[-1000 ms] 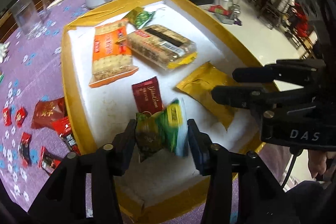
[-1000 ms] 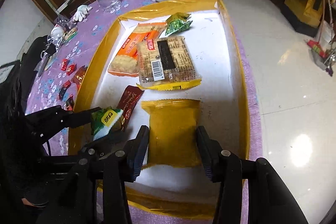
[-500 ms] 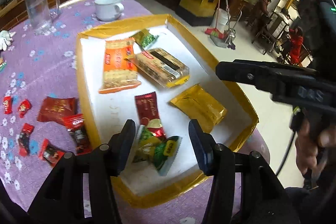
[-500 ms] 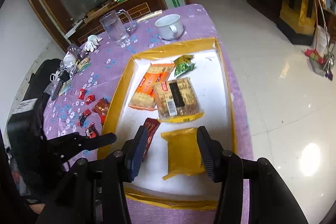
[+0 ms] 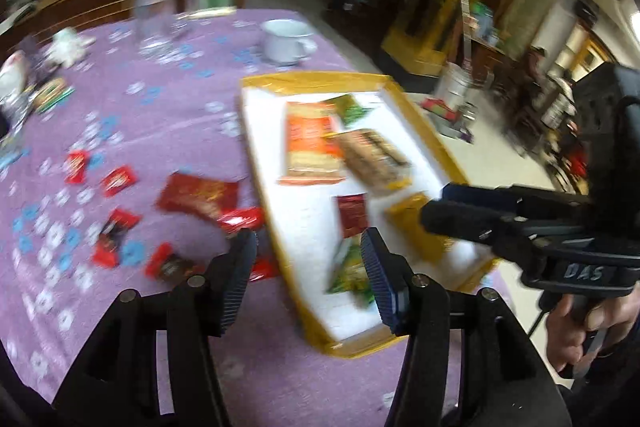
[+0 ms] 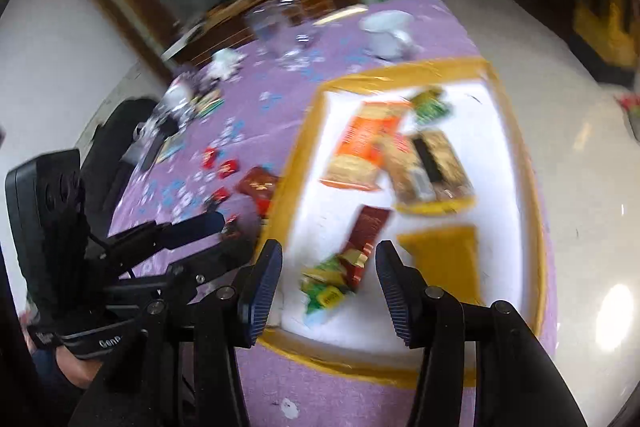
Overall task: Organize snacks
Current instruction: 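Grasp a red chocolate wrapper with the left tool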
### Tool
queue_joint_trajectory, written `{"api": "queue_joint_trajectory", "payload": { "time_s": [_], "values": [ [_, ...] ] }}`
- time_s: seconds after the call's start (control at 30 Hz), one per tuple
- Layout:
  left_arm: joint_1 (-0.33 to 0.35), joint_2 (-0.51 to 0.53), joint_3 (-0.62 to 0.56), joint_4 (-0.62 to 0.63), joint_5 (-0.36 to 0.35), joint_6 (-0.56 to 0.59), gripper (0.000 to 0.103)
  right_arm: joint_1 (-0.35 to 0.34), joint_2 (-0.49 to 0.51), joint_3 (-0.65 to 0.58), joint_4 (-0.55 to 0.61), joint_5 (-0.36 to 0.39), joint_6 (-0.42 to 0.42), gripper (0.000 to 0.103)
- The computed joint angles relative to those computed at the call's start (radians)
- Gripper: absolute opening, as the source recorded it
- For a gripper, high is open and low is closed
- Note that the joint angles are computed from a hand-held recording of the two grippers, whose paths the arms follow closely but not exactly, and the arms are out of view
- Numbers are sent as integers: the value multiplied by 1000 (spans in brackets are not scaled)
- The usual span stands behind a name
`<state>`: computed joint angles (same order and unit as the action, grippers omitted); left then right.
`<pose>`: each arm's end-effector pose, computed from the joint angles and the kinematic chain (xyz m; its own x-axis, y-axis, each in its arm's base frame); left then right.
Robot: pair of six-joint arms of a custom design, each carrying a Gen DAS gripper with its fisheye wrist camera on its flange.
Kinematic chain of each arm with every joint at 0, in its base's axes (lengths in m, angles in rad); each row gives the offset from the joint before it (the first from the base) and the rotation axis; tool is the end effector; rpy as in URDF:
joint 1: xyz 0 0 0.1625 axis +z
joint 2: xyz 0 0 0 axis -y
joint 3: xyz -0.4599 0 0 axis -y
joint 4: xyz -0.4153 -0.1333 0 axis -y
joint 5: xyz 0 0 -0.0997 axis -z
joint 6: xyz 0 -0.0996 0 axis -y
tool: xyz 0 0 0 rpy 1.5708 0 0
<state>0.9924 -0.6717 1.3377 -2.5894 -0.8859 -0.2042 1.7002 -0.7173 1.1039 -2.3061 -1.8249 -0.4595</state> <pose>-0.2767 -0.7828 0.1542 -0.8560 0.0761 -0.5113 0.3467 0.8183 -0.4586 0.2181 -0.8367 0.2517 -0.8164 -0.4489 0.3633 -0.5393 0.8177 -0.2015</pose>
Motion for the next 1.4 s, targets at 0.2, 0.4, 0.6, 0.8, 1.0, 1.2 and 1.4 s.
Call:
{"api": "queue_joint_trajectory", "payload": {
  "time_s": [0.2, 0.4, 0.6, 0.8, 1.0, 1.2, 1.4],
  "values": [
    [21, -71, 111, -35, 39, -122, 53, 10, 31, -24, 65, 48, -48, 48],
    [76, -126, 92, 65, 31, -154, 53, 30, 47, -17, 108, 82, 3, 36],
    [137, -114, 33, 183, 102, -95, 53, 35, 38, 53, 35, 89, 43, 36],
    [153, -38, -55, 198, 156, -14, 53, 36, -12, 101, 25, 66, 36, 36],
    [168, 15, -110, 224, 199, -26, 35, 35, -31, 81, 107, 39, -4, 36],
    [163, -44, -3, 145, 196, -30, 25, 49, 0, 42, 154, 53, -1, 36],
    [152, -145, 149, 108, 157, -58, 25, 87, 117, -48, 225, 12, -74, 36]
  ]
}}
